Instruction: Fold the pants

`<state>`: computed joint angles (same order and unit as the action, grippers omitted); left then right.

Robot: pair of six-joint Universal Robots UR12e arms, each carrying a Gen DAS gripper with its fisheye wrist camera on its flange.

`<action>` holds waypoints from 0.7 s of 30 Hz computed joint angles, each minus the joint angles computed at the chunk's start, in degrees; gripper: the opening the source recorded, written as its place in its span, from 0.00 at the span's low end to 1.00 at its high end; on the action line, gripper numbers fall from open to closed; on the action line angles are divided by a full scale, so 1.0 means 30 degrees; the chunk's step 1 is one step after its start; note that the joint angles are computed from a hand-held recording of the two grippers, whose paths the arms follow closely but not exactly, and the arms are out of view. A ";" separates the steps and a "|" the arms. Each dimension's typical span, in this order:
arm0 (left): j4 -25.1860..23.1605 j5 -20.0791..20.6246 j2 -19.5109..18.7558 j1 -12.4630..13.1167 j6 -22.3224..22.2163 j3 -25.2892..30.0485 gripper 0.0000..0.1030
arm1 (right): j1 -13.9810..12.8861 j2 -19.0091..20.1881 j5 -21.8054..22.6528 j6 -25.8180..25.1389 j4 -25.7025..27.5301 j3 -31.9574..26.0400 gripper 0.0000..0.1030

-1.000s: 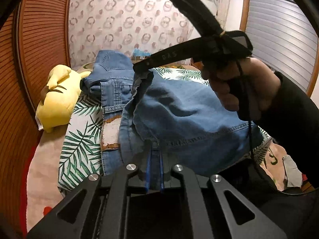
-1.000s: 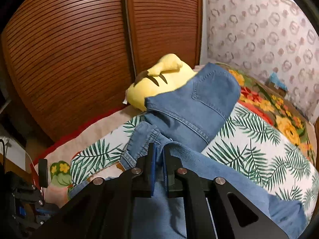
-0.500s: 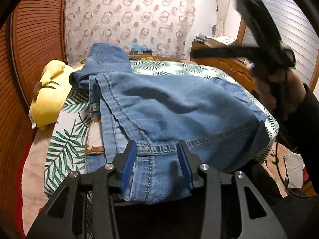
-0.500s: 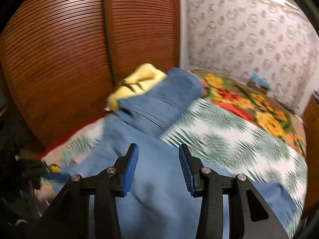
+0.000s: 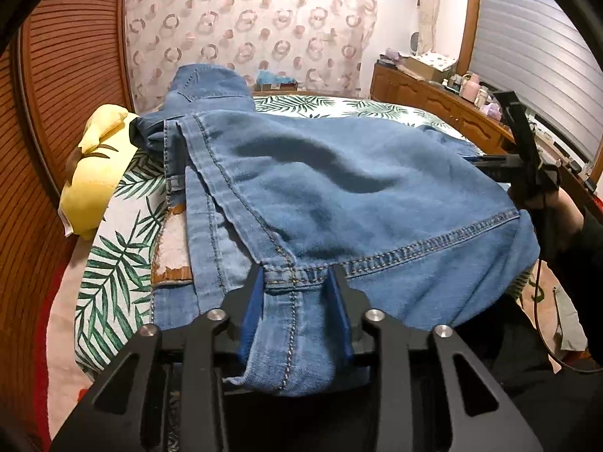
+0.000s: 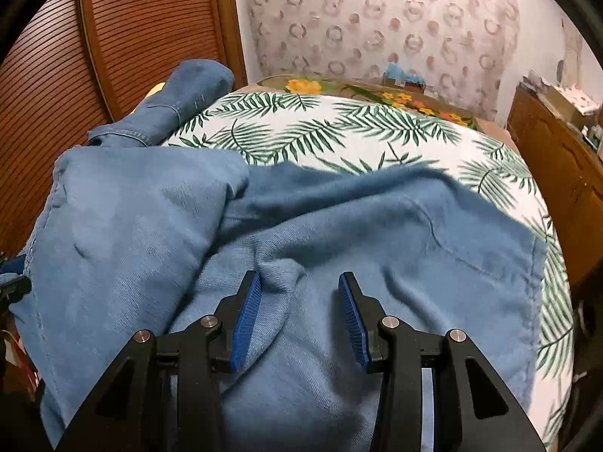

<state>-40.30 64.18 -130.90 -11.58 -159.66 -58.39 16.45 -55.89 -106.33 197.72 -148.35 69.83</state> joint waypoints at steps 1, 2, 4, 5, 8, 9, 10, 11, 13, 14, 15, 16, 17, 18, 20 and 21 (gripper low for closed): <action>0.0011 -0.0012 -0.0006 0.0010 -0.0013 0.0011 0.31 | 0.0037 0.0011 -0.0172 -0.0030 -0.0196 0.0116 0.44; -0.0001 -0.0043 -0.0015 0.0018 -0.0046 0.0024 0.31 | -0.0026 0.0035 -0.0215 -0.0106 -0.0381 0.0194 0.44; -0.0006 -0.0076 -0.0040 0.0023 -0.0180 0.0052 0.31 | -0.0021 0.0002 -0.0358 -0.0163 -0.0580 0.0317 0.44; -0.0031 -0.0053 -0.0074 0.0011 -0.0270 0.0096 0.31 | 0.0003 0.0023 -0.0378 -0.0096 -0.0613 0.0334 0.44; -0.0184 0.0136 -0.0141 -0.0058 -0.0201 0.0191 0.31 | 0.0149 -0.0115 -0.0442 -0.0009 -0.0770 0.0505 0.44; -0.0031 0.0272 -0.0125 -0.0085 -0.0142 0.0131 0.31 | 0.0130 -0.0181 -0.0351 0.0065 -0.0911 0.0632 0.44; 0.0126 0.0327 -0.0094 -0.0096 -0.0060 0.0055 0.31 | 0.0143 -0.0173 -0.0298 0.0150 -0.0868 0.0534 0.44; 0.0308 0.0437 -0.0050 -0.0109 -0.0001 -0.0023 0.20 | 0.0148 -0.0173 -0.0271 0.0186 -0.0764 0.0409 0.44; 0.0459 0.0198 0.0051 -0.0066 0.0023 -0.0131 0.19 | 0.0147 -0.0213 -0.0265 0.0181 -0.0799 0.0452 0.45; 0.0896 -0.0120 0.0155 0.0000 -0.0096 -0.0315 0.18 | 0.0142 -0.0248 -0.0253 0.0172 -0.0838 0.0507 0.45; 0.1458 -0.0289 0.0299 0.0055 -0.0239 -0.0523 0.18 | 0.0129 -0.0288 -0.0229 0.0171 -0.0890 0.0581 0.45; 0.1726 -0.0466 0.0375 0.0119 -0.0350 -0.0592 0.17 | 0.0116 -0.0317 -0.0189 0.0182 -0.0896 0.0600 0.45; 0.2126 -0.0801 0.0493 0.0239 -0.0659 -0.0693 0.17 | 0.0081 -0.0351 -0.0111 0.0205 -0.0969 0.0668 0.45; 0.2403 -0.1011 0.0585 0.0337 -0.0927 -0.0762 0.17 | 0.0073 -0.0339 -0.0068 0.0253 -0.0908 0.0583 0.45; 0.2634 -0.1394 0.0836 0.0558 -0.1073 -0.0845 0.17 | 0.0018 -0.0396 0.0062 0.0292 -0.1045 0.0709 0.45; 0.2824 -0.1268 0.0949 0.0620 -0.1087 -0.0927 0.17 | -0.0002 -0.0418 0.0098 0.0305 -0.1095 0.0759 0.45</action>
<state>-31.83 60.37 -128.06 -9.72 -162.92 -61.17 16.45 -57.14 -106.03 198.64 -151.64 72.11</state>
